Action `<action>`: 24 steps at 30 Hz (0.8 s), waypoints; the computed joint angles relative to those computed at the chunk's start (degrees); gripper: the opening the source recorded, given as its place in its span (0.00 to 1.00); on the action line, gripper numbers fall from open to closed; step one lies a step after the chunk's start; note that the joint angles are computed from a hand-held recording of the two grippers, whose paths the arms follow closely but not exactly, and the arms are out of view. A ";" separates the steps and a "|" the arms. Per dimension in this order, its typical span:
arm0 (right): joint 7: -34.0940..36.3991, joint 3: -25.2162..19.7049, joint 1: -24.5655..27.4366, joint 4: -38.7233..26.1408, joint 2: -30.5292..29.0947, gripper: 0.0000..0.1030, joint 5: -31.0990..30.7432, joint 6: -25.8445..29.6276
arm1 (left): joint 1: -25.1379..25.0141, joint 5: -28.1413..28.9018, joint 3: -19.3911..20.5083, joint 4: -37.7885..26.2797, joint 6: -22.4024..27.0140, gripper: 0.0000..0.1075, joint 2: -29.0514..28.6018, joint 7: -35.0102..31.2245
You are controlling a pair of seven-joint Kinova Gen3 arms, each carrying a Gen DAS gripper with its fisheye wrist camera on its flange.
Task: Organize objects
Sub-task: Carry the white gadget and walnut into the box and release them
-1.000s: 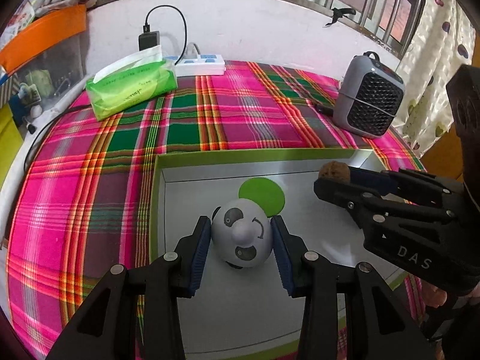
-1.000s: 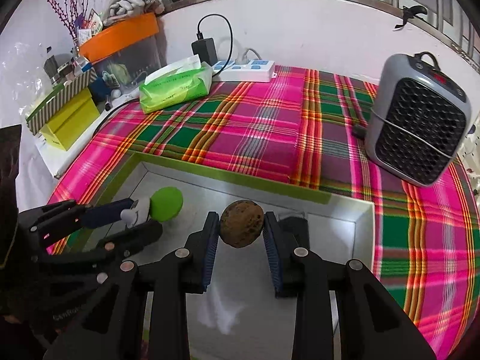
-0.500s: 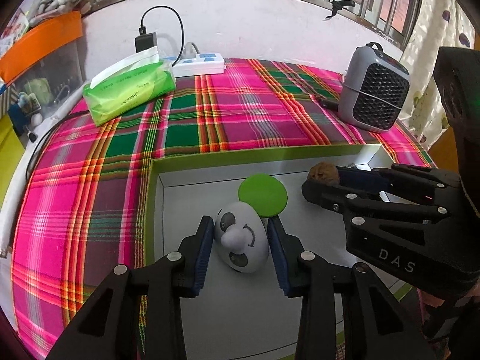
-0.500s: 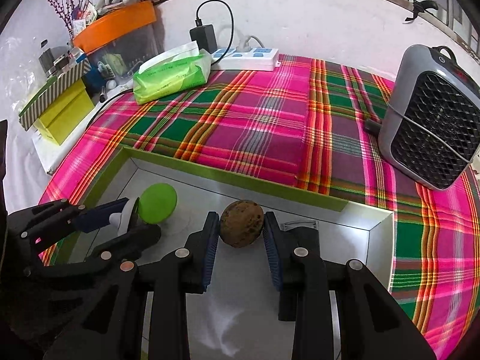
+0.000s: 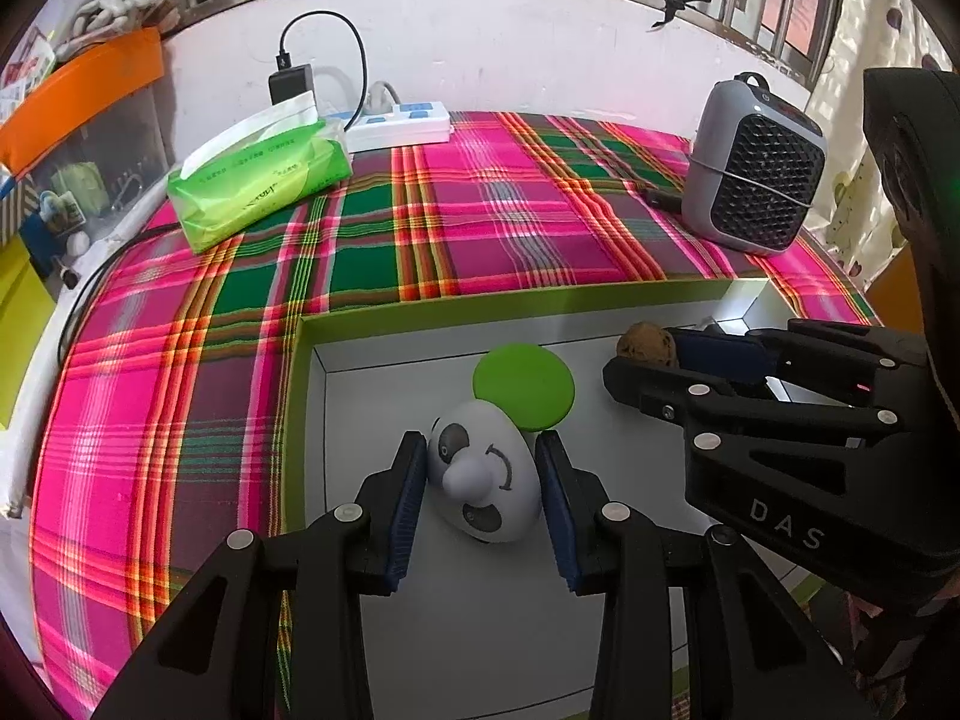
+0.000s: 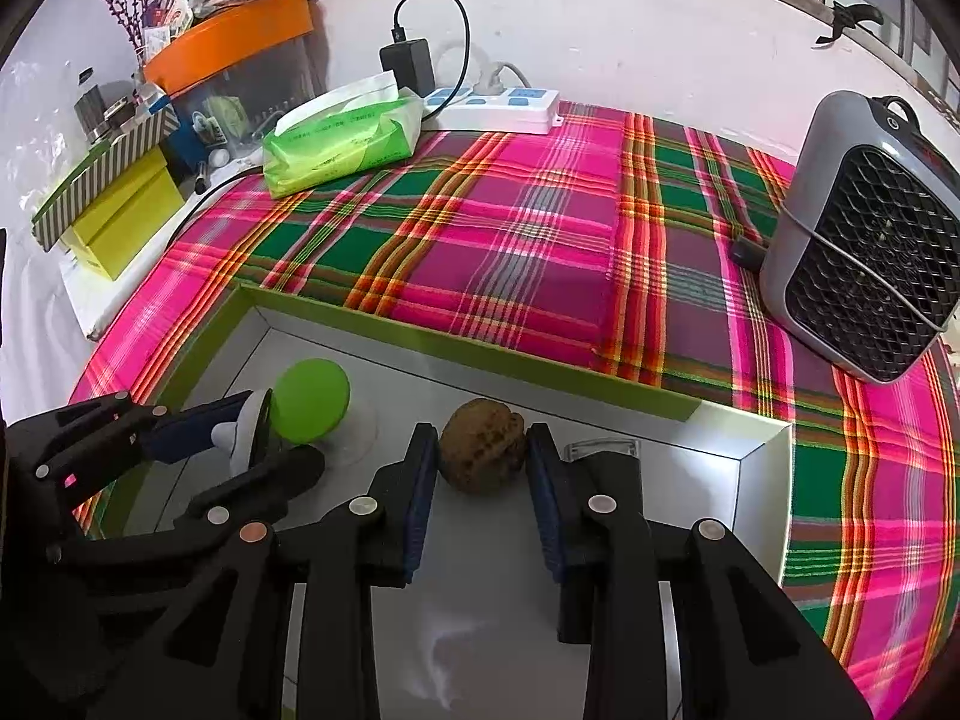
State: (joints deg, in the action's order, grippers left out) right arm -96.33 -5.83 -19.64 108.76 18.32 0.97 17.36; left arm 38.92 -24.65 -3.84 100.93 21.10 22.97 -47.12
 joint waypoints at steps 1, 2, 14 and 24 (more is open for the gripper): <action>-0.12 0.13 -0.13 -0.05 0.04 0.31 0.04 -0.02 | 0.10 -0.04 -0.10 0.02 0.01 0.34 -0.02 0.16; -0.46 0.45 -0.46 -0.04 0.02 0.31 0.21 -0.05 | 0.10 -0.07 -0.10 0.04 -0.07 0.34 -0.01 0.21; -5.00 2.79 -2.75 0.71 -0.60 0.42 3.21 -0.89 | 0.11 -0.42 -0.39 0.78 -0.29 0.40 -0.60 1.32; -7.48 3.64 -3.80 2.01 -1.85 0.47 5.02 -1.78 | -0.03 -0.35 -0.63 2.02 -1.38 0.42 -1.52 2.40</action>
State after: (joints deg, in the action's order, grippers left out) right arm -103.81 -2.19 -23.44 110.76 16.47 5.99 15.58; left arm 38.89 -25.00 -4.47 102.96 19.73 21.45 -44.71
